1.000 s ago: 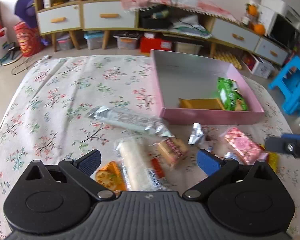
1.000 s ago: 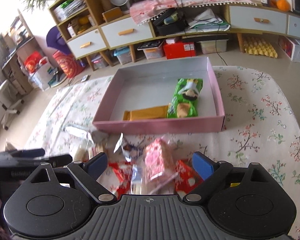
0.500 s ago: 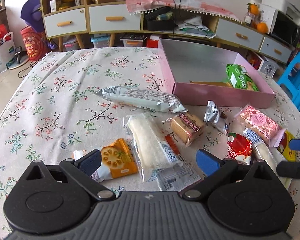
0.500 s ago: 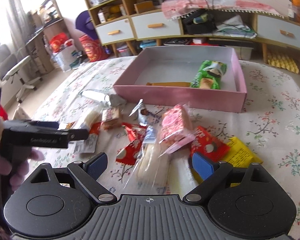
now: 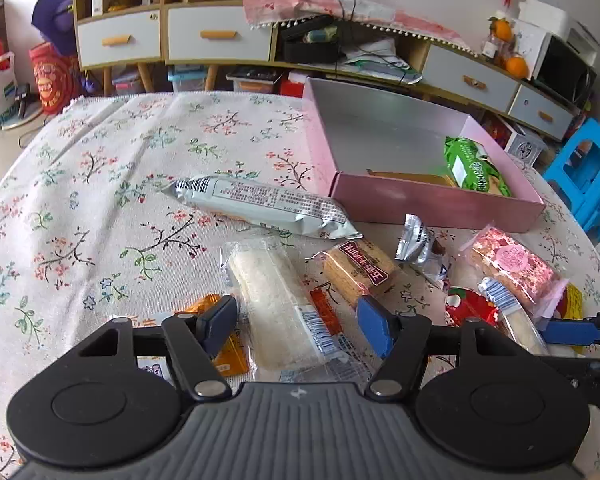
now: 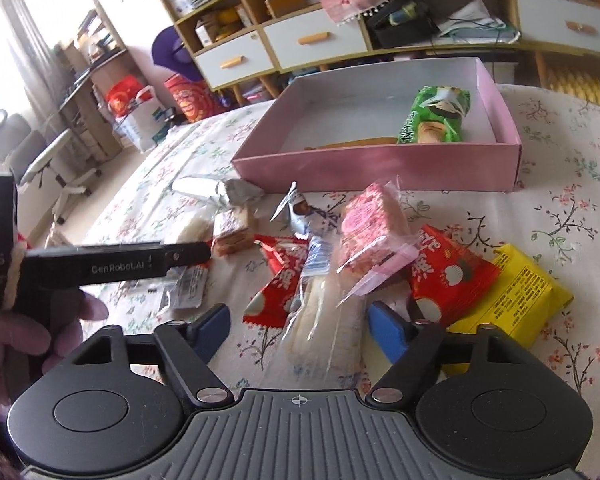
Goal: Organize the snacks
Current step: 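Withdraw both tools from the pink box back over the snack pile, then grasp a white rice-cake packet with the left gripper while the right grasps a clear packet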
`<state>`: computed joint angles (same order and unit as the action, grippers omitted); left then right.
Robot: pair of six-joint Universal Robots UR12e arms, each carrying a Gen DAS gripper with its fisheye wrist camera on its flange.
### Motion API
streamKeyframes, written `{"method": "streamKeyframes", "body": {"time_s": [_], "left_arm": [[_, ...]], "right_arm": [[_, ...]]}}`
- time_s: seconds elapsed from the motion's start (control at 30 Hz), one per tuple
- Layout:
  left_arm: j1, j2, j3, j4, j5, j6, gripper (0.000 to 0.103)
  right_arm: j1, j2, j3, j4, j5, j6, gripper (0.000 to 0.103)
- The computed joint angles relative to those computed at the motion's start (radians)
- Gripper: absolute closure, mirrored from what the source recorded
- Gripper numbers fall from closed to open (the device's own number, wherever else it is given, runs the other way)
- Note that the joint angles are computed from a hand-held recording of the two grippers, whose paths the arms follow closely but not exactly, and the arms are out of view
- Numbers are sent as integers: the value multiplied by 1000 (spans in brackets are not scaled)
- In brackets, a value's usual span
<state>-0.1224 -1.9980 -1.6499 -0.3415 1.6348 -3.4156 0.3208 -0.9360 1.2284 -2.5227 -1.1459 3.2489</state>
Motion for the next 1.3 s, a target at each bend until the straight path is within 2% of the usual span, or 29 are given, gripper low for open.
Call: {"method": "streamKeyframes", "body": {"time_s": [0.07,0.13,0.2,0.23,0.33,0.6,0.77,0.87,0.93,0.97,1.1,1.2,1.3], "left_arm": [[3,0,0,-2,-5,-9,41],[3,2,0,-5,-2,-15,45],[1,2,5,-23,15,-15,60],[2,2,6,-29,13,-14,60],[8,11,0,-35,-1,-24,70],[26,59,-33,-88,-91,6,74],[26,93,-46,-167,-115,61,74],[27,106,-46,-223,-136,107,74],[23,108,-47,-235,-139,149,72],[18,108,-51,-226,-123,157,69],[3,101,-54,-193,-78,180,57],[1,93,-45,-196,-71,169,55],[2,91,-40,-204,-69,158,54]], "right_arm": [[-1,2,-4,4,-1,12,37],[0,5,-10,13,-5,12,49],[4,5,-13,23,-19,-7,61],[5,5,-15,33,-21,-17,66],[6,3,-21,64,-7,-34,75],[12,-19,-25,179,30,-140,78],[19,-30,-29,246,39,-201,76],[21,-32,-28,253,37,-180,70],[20,-28,-32,264,34,-152,51],[20,-26,-34,263,31,-135,48],[19,-13,-46,257,38,-77,47],[24,-5,-52,244,32,-57,46],[38,-3,-48,210,-11,-85,46]]}}
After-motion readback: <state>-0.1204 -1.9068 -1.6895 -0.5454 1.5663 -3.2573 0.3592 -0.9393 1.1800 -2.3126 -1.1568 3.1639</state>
